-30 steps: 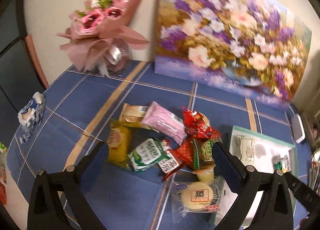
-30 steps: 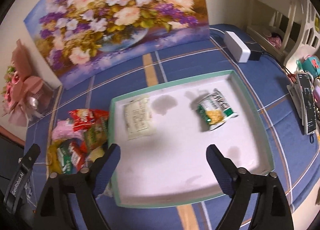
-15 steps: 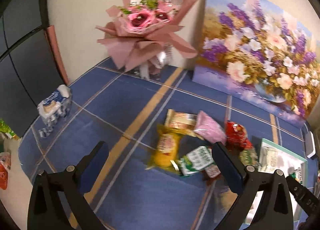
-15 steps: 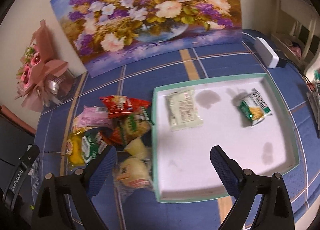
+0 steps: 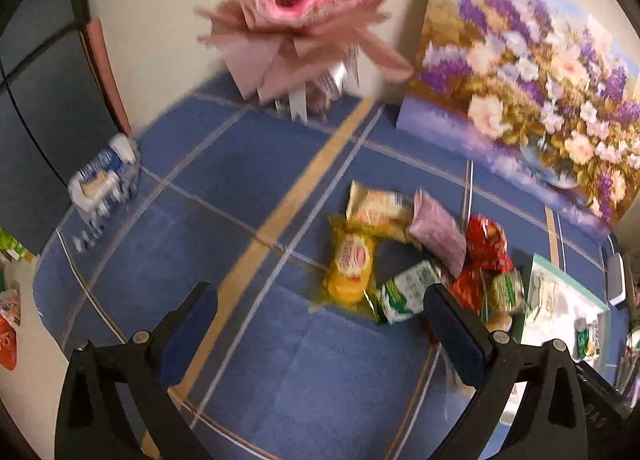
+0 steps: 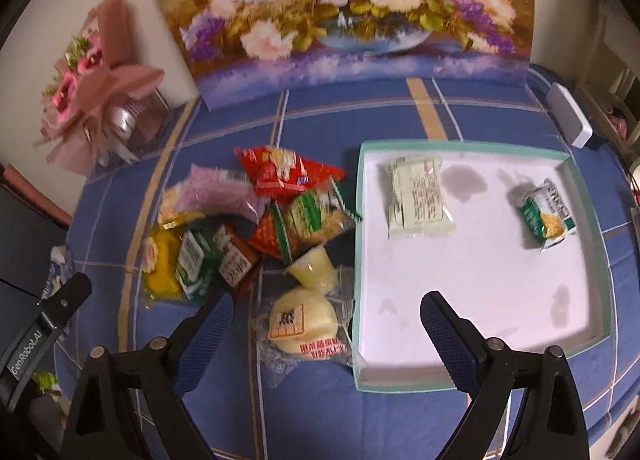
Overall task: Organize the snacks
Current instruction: 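Move both open tools back toward the snack pile, then grasp the yellow bread bag with the left tool while the right tool grasps the steamed cake bun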
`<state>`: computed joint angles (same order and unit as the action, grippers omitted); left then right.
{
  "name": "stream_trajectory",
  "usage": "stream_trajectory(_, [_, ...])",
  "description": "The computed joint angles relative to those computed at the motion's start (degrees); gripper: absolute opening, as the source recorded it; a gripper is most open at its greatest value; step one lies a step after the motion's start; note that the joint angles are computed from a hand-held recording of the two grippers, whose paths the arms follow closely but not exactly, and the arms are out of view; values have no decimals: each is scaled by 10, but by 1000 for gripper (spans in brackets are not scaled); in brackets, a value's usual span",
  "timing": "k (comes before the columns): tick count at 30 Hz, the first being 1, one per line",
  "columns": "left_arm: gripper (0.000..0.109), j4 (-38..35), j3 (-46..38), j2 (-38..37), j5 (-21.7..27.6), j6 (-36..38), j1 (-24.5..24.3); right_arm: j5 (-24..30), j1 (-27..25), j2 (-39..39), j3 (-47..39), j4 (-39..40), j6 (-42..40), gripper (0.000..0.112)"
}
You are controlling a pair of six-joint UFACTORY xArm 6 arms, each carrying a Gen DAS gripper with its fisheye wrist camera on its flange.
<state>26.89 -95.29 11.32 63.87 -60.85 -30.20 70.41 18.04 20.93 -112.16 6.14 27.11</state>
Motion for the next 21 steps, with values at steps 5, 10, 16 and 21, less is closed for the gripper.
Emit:
stream_trajectory(5, [102, -79, -10, 27, 10, 33, 11, 30, 3, 19, -12, 9, -8, 97])
stream_trajectory(10, [102, -113, -30, 56, 34, 49, 11, 53, 6, 40, -26, 27, -12, 97])
stream_trajectory(16, [102, -143, -60, 84, 52, 73, 8, 79, 14, 61, -46, 24, -21, 97])
stream_trajectory(21, [102, -151, -92, 111, 84, 79, 5, 97, 20, 74, -61, 13, -30, 97])
